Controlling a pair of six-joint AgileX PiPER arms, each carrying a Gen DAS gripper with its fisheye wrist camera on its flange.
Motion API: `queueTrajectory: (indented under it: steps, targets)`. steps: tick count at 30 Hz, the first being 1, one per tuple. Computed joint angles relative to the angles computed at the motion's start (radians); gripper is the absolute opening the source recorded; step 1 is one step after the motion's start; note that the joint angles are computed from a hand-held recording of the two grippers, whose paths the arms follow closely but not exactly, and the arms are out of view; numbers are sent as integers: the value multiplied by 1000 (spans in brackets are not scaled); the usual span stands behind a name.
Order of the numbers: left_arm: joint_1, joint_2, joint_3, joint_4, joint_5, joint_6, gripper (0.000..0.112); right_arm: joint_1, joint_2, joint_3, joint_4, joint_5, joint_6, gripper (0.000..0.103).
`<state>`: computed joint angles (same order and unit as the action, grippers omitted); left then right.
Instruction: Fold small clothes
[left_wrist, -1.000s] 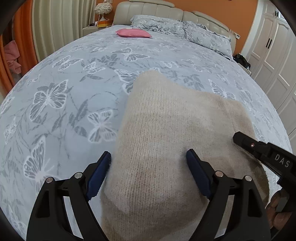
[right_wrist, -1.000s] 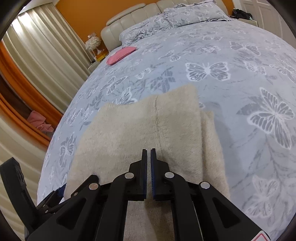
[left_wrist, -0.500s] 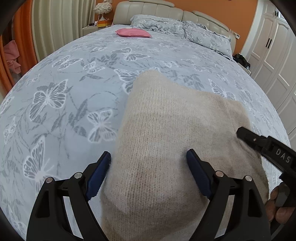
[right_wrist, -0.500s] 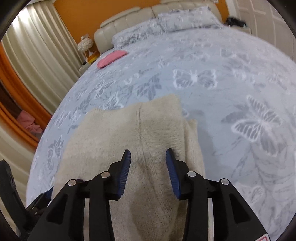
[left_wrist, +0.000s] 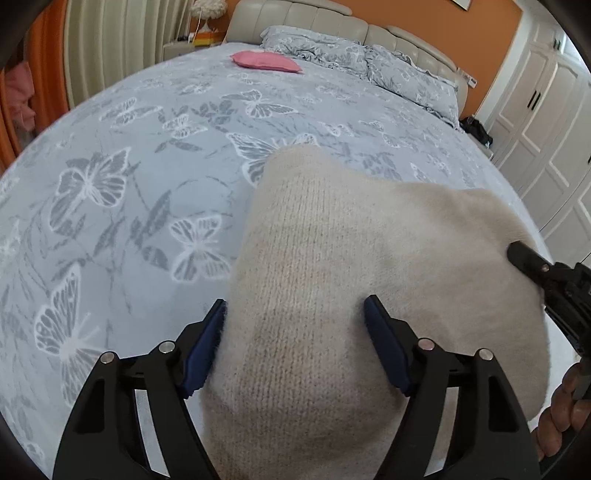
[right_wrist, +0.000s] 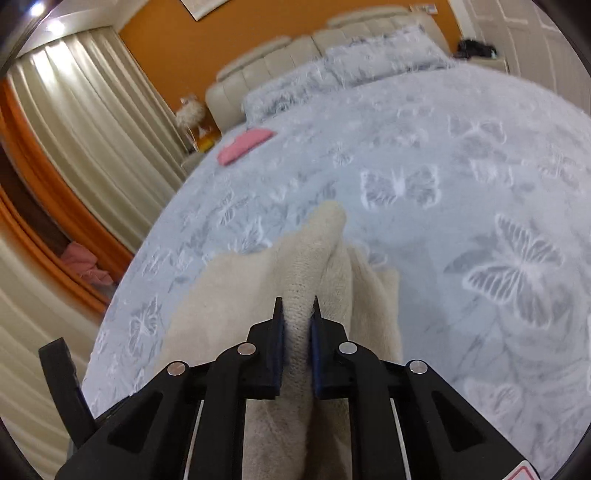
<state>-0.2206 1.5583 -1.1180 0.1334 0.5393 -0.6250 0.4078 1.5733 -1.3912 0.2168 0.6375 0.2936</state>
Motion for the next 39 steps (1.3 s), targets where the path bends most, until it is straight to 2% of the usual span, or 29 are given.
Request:
queueTrajectory:
  steps: [2, 5, 6, 7, 9, 10, 12, 13, 14, 15, 16, 18, 19, 21, 22, 25, 27, 28, 30, 31, 32, 33, 34, 35, 36, 38, 39]
  targets:
    - [10, 11, -5, -41, 5, 47, 75, -3, 82, -19, -72, 77, 50, 12]
    - [51, 9, 16, -191, -27, 153, 78, -50, 83, 10, 41, 69, 7, 20]
    - [73, -21, 39, -251, -56, 186, 77, -54, 56, 6, 27, 60, 14, 27]
    - [97, -43, 54, -310, -73, 232, 82, -46, 34, 14, -27, 45, 54, 49]
    - [163, -75, 84, -471, -85, 364, 88, -55, 10, 37, -48, 36, 49, 71]
    - [197, -67, 87, -571, -67, 452, 90, -67, 21, 51, 1, 63, 4, 71]
    - [263, -9, 67, -771, 32, 609, 90, -110, 75, 60, 191, 136, -123, 72]
    - [287, 53, 42, -871, 110, 653, 89, -120, 121, 66, 291, 158, -153, 70]
    - [319, 75, 52, -971, 147, 722, 86, -137, 134, 100, 391, 139, -204, 67]
    - [341, 70, 81, -1071, 144, 812, 69, -156, 135, 134, 490, 114, -287, 47]
    - [351, 77, 82, -1131, 170, 863, 55, -168, 142, 134, 550, 128, -331, 40]
    - [392, 46, 60, -1148, 258, 849, 44, -176, 110, 107, 563, 165, -323, 35]
    - [408, 14, 39, -1133, 303, 831, 42, -166, 82, 73, 533, 182, -296, 34]
    - [430, -63, -7, -1067, 372, 776, 42, -135, 11, 11, 484, 221, -239, 34]
    - [460, -110, -44, -1037, 434, 750, 42, -121, -18, -27, 463, 247, -218, 35]
    - [560, -237, -86, -1017, 562, 753, 45, -57, -71, -116, 408, 281, -165, 37]
    - [590, -324, -55, -943, 573, 762, 51, -9, -91, -91, 384, 263, -155, 43]
    - [606, -354, -14, -903, 567, 770, 62, 20, -89, -43, 357, 236, -153, 49]
    - [547, -371, 66, -763, 489, 702, 77, 50, -56, 72, 270, 207, -92, 50]
    - [539, -368, 142, -694, 448, 689, 70, 65, -40, 92, 193, 217, -1, 37]
    - [558, -362, 188, -666, 446, 696, 63, 63, -42, 139, 149, 240, 78, 30]
    - [591, -375, 219, -677, 485, 705, 57, 64, -85, 157, 144, 223, 117, 27]
    - [646, -418, 223, -729, 538, 729, 57, 65, -143, 191, 163, 180, 117, 23]
    - [727, -469, 236, -802, 579, 788, 57, 70, -183, 185, 148, 177, 119, 19]
    - [783, -541, 227, -835, 609, 819, 58, 97, -214, 166, 103, 190, 148, 5]
    - [774, -609, 206, -826, 610, 825, 58, 159, -236, 127, 52, 215, 170, 1]
    - [710, -629, 202, -795, 578, 789, 58, 177, -219, 105, 40, 227, 157, 1]
